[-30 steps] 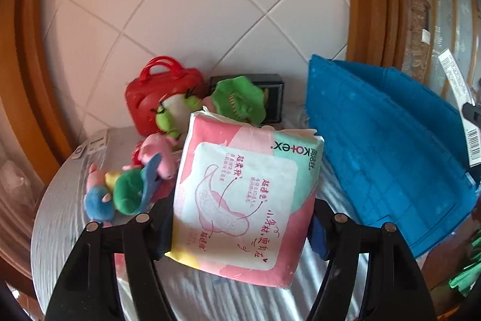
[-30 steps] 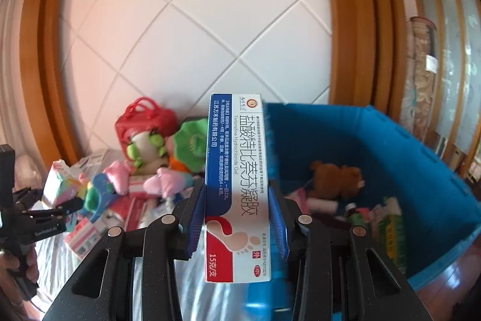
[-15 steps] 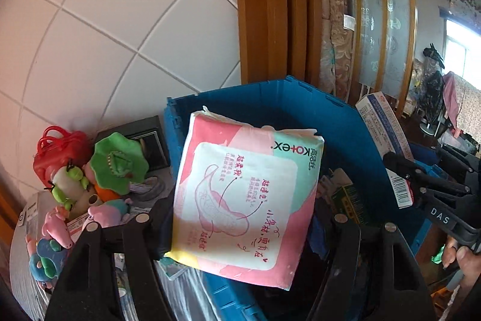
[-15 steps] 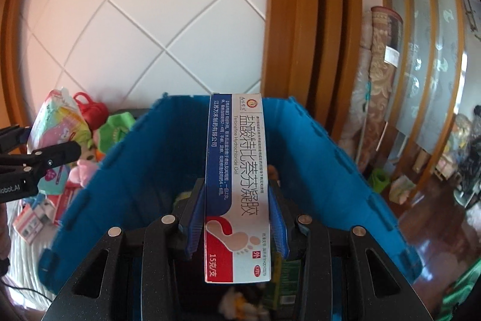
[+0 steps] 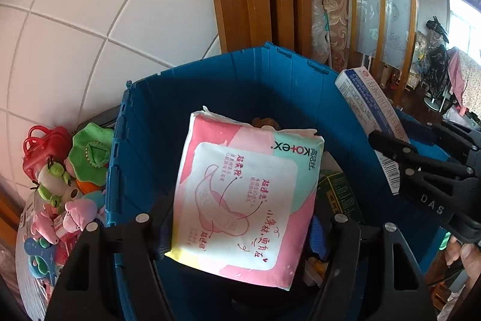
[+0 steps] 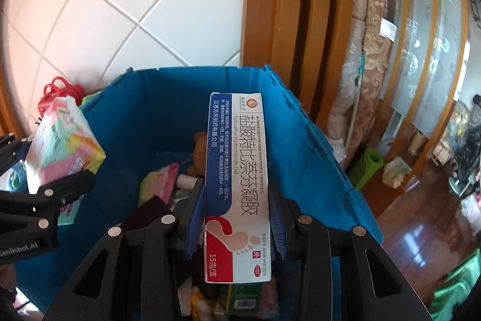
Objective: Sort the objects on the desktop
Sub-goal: 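Carry the Kotex pack and ointment box into the blue crate and open both tools, then return both tools to the pile on the bed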
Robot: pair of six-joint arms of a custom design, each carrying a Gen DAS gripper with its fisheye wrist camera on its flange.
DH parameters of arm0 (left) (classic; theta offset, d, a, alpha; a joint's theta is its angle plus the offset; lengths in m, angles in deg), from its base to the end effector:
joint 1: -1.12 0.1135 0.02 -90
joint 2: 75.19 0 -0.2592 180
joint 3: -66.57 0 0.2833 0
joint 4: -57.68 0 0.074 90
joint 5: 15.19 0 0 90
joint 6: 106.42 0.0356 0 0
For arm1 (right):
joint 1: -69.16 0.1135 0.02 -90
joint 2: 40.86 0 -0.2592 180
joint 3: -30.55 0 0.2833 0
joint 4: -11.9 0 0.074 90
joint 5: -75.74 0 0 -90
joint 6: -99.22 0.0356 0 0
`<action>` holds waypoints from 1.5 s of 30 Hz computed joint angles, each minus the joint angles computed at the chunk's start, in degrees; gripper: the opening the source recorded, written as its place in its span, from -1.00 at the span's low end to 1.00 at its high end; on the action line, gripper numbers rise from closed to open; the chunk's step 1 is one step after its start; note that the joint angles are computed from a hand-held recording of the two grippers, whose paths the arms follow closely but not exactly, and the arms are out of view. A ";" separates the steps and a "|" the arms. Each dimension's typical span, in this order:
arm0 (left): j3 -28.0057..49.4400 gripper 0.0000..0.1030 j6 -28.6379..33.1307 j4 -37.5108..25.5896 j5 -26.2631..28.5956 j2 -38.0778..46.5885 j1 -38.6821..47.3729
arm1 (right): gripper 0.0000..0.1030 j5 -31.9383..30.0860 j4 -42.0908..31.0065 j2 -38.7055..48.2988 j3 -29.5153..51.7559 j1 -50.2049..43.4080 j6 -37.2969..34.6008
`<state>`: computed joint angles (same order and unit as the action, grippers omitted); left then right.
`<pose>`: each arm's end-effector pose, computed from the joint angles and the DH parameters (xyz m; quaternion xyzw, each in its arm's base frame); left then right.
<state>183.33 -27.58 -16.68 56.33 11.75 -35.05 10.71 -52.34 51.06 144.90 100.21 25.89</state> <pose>0.2721 -0.1849 0.4376 0.1365 0.9022 -0.0174 0.4088 0.3245 0.1778 0.4098 -0.0240 0.8953 -0.0192 0.4444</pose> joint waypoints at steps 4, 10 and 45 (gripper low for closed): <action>1.82 0.34 -1.27 -1.55 1.61 1.42 1.03 | -0.25 -1.09 -1.62 1.75 1.63 -0.89 -0.50; 3.29 0.34 -2.04 -3.04 1.37 2.70 0.96 | -0.25 -2.10 -4.29 3.58 3.75 -1.71 0.01; -1.75 0.59 -2.87 -0.61 -4.75 -5.50 -1.36 | 1.00 2.04 -5.34 0.30 3.54 4.02 0.74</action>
<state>181.58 -30.45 -17.29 51.58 6.25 -36.41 12.75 -57.67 51.36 148.44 104.23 26.63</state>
